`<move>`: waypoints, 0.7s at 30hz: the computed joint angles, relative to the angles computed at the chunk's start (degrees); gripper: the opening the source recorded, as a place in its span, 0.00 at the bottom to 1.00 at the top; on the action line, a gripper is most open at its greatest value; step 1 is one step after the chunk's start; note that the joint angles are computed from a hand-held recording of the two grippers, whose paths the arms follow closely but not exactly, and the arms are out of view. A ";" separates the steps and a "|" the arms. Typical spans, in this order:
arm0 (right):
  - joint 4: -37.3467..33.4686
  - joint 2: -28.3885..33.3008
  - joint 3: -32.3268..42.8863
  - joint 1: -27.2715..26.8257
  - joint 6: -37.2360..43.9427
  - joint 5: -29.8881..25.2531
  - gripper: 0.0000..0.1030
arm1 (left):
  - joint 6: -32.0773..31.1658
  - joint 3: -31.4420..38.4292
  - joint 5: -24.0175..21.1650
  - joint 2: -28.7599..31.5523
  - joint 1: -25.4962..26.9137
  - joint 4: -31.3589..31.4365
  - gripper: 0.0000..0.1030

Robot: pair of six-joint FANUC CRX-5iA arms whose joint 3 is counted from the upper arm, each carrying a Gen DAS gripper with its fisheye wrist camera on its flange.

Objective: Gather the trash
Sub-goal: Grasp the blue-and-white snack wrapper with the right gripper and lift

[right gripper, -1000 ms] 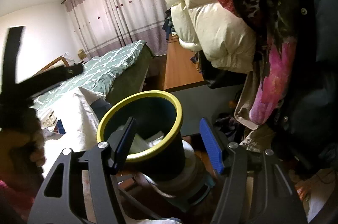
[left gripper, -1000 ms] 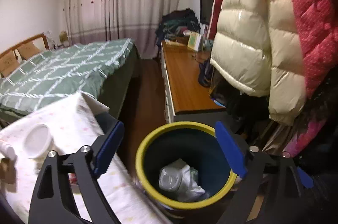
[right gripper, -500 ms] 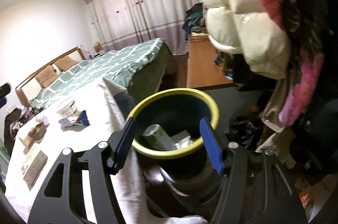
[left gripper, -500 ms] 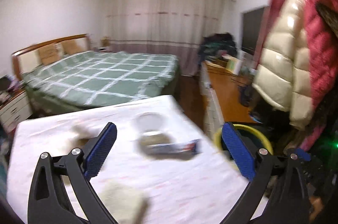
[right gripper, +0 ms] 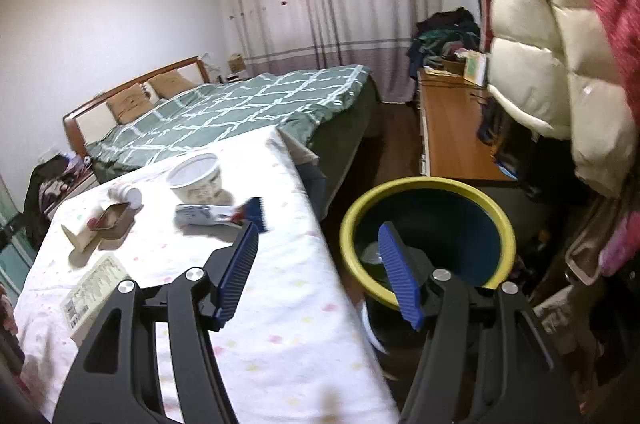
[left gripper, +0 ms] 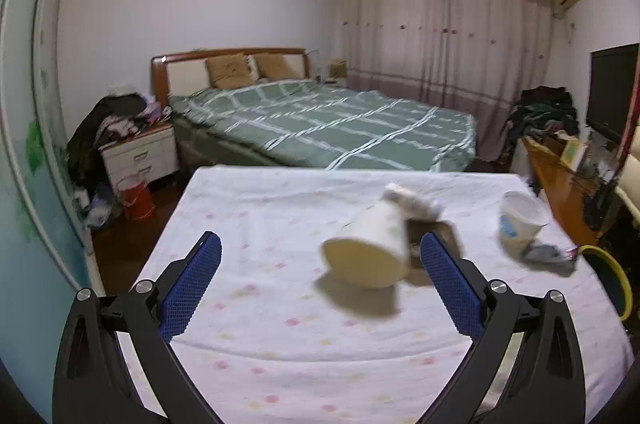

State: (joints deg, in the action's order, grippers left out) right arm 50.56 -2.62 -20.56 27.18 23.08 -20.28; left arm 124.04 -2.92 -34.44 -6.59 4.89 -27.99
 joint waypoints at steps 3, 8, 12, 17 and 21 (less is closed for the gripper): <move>-2.84 1.88 2.62 1.70 4.00 -1.18 0.58 | -2.60 -2.82 2.12 -0.59 3.30 4.23 0.95; -12.86 5.62 8.69 4.61 15.46 -4.09 0.59 | -3.53 -3.77 2.48 -0.43 4.35 5.35 0.95; -29.30 10.51 19.02 5.48 34.96 -9.39 0.59 | -3.54 -4.07 3.52 -0.61 4.32 6.09 0.95; -43.04 19.42 34.29 3.31 53.77 -19.49 0.64 | -3.31 -4.52 3.88 -1.02 3.86 5.88 0.95; -49.86 25.40 44.14 1.55 62.86 -27.62 0.65 | -3.85 -4.30 3.63 -0.81 3.81 6.37 0.95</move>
